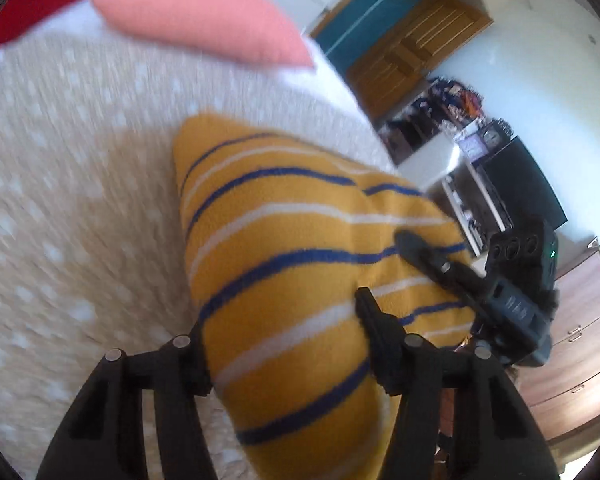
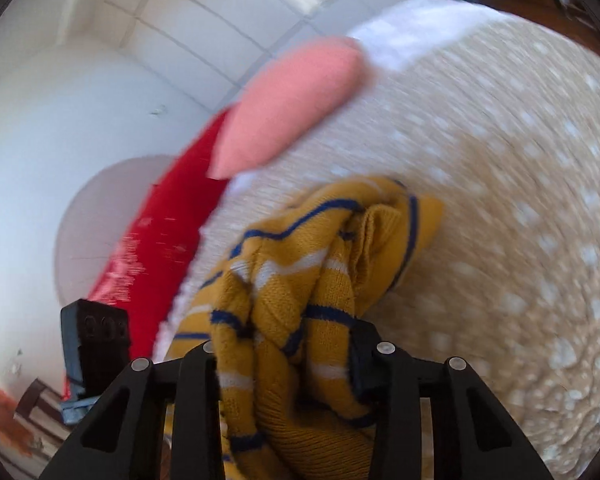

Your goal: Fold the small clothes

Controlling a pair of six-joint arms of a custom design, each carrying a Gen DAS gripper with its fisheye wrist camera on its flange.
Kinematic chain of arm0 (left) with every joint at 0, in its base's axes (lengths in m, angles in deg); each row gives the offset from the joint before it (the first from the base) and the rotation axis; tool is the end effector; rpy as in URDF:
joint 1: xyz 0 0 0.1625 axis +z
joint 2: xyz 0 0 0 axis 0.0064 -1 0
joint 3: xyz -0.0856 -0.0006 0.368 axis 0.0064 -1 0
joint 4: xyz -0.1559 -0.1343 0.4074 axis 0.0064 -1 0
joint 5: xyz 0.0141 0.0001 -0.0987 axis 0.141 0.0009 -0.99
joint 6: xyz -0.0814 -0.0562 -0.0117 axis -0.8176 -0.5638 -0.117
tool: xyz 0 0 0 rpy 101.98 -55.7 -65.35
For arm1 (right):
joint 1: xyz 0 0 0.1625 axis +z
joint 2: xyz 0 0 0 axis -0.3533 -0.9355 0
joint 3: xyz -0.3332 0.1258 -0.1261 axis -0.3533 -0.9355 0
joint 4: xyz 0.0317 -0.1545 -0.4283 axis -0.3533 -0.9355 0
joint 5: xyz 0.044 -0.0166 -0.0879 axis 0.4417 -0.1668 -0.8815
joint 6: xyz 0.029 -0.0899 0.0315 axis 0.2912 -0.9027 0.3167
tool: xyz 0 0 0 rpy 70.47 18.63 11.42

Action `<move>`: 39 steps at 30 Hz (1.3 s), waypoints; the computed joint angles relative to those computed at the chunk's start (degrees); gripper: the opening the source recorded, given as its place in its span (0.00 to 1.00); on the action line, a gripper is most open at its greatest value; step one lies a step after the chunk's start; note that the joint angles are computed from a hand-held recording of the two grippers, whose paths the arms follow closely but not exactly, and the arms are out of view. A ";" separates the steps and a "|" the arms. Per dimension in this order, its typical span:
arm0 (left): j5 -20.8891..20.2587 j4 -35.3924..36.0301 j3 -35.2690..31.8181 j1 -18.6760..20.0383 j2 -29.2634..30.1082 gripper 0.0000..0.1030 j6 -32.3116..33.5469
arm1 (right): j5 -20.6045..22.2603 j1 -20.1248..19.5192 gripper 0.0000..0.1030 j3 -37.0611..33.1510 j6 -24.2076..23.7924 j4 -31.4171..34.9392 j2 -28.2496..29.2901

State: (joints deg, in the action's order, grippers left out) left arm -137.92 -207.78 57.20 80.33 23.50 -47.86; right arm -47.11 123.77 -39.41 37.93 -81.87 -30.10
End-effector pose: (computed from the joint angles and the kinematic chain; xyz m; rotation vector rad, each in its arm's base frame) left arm 0.0181 -0.8011 0.3390 0.2828 2.9160 -0.7659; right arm 0.3306 -0.8277 -0.0255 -0.4294 2.9224 -0.8758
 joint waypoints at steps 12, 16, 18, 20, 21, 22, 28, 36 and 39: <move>16.09 -5.84 9.58 0.33 -3.71 0.81 -3.39 | -15.53 2.39 0.59 3.35 -0.90 -4.31 0.71; 20.37 -21.69 22.61 -2.67 -12.16 0.81 0.88 | -17.99 6.06 0.46 6.69 -9.94 -13.41 -1.38; 23.52 -29.83 28.83 -4.39 -16.00 0.81 3.96 | -14.67 6.87 0.42 5.71 -10.01 -10.67 -1.35; 27.73 -37.79 34.20 -6.72 -19.21 0.84 7.27 | -13.26 6.98 0.42 2.35 -9.22 -5.34 0.31; 29.74 -41.94 36.12 -7.83 -20.46 0.85 9.53 | -16.03 7.27 0.42 -2.18 -8.82 -1.21 3.35; 31.41 -46.59 37.83 -8.83 -21.40 0.89 12.22 | -19.49 7.49 0.42 -8.18 -7.71 4.61 6.85; 38.30 -74.93 43.50 -14.76 -23.71 1.00 28.55 | -22.60 7.99 0.45 -2.92 -6.24 2.66 5.49; 41.69 -68.86 51.93 -19.56 -32.36 1.00 23.44 | -23.95 11.86 0.57 36.13 -11.64 -25.12 -14.58; 39.83 -66.66 55.83 -19.72 -35.15 1.00 20.33 | -29.14 13.09 0.58 44.91 -11.48 -33.36 -17.77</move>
